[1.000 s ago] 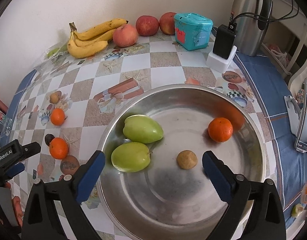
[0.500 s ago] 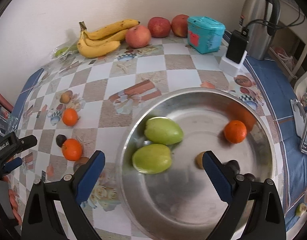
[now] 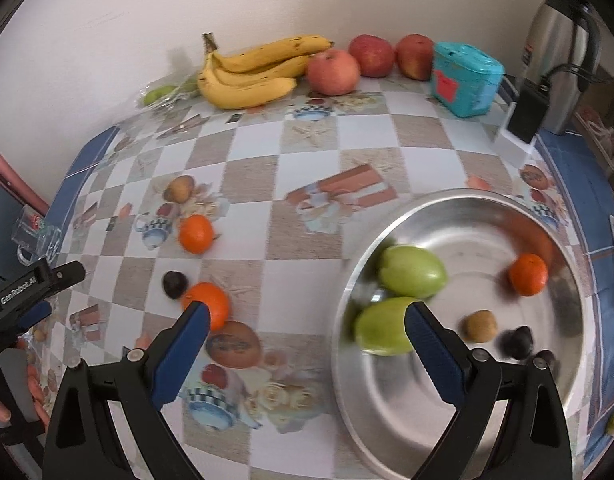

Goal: Organize fruits
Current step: 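Move the left tool to a dark plum while the right tool approaches an orange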

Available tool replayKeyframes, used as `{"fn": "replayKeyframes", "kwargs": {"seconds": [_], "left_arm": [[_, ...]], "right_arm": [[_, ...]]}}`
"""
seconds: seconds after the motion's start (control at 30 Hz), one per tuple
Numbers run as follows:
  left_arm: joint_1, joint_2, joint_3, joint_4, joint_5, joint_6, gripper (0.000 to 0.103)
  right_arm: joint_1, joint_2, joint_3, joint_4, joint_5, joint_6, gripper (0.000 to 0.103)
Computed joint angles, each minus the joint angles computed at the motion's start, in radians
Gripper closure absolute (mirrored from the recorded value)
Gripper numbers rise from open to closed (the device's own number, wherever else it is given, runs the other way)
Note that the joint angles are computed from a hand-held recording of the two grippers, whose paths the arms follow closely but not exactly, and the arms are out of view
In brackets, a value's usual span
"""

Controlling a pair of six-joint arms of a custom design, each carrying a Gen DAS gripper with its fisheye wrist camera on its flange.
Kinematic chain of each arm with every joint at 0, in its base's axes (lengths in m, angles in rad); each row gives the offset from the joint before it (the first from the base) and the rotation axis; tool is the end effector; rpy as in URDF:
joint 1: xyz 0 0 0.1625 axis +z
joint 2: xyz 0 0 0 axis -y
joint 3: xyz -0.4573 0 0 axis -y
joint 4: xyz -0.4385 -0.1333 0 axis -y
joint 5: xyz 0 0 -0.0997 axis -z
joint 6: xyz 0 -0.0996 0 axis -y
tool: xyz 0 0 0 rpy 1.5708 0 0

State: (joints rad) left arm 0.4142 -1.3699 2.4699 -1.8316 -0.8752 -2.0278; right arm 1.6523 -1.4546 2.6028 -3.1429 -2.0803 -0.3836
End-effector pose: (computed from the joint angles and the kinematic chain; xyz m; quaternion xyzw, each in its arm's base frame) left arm -0.1952 -0.3011 0.0945 -0.2364 0.8370 -0.3194 0.3763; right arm 0.1137 -0.3514 0.1785 0.1664 -0.9328 0.1642 0.2742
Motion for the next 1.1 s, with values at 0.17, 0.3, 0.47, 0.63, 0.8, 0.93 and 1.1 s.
{"fn": "replayKeyframes", "kwargs": {"seconds": [0.17, 0.3, 0.47, 0.63, 0.8, 0.93, 1.1], "left_arm": [[0.004, -0.046, 0.017, 0.034, 0.000, -0.025, 0.000], [0.005, -0.071, 0.029, 0.042, 0.000, -0.035, 0.000], [0.012, -0.075, 0.048, -0.031, 0.009, 0.009, 0.000], [0.035, -0.018, 0.051, -0.153, 0.012, 0.131, 0.000], [0.050, 0.037, 0.052, -0.259, 0.004, 0.238, 0.000], [0.063, 0.099, 0.036, -0.305, -0.010, 0.280, 0.000], [0.092, 0.146, 0.019, -0.342, -0.012, 0.327, 0.000]], "right_arm": [[0.038, 0.052, -0.006, 0.004, 0.003, 0.013, 0.005], [0.061, 0.093, -0.009, -0.004, -0.002, 0.021, 0.005], [0.068, 0.127, -0.014, -0.012, 0.001, 0.033, 0.005], [0.059, 0.173, -0.016, -0.046, -0.007, 0.024, 0.005], [0.049, 0.223, -0.018, -0.084, -0.017, 0.009, 0.005], [0.044, 0.245, -0.017, -0.098, -0.022, 0.000, 0.005], [0.039, 0.260, -0.021, -0.105, -0.018, -0.003, 0.005]]}}
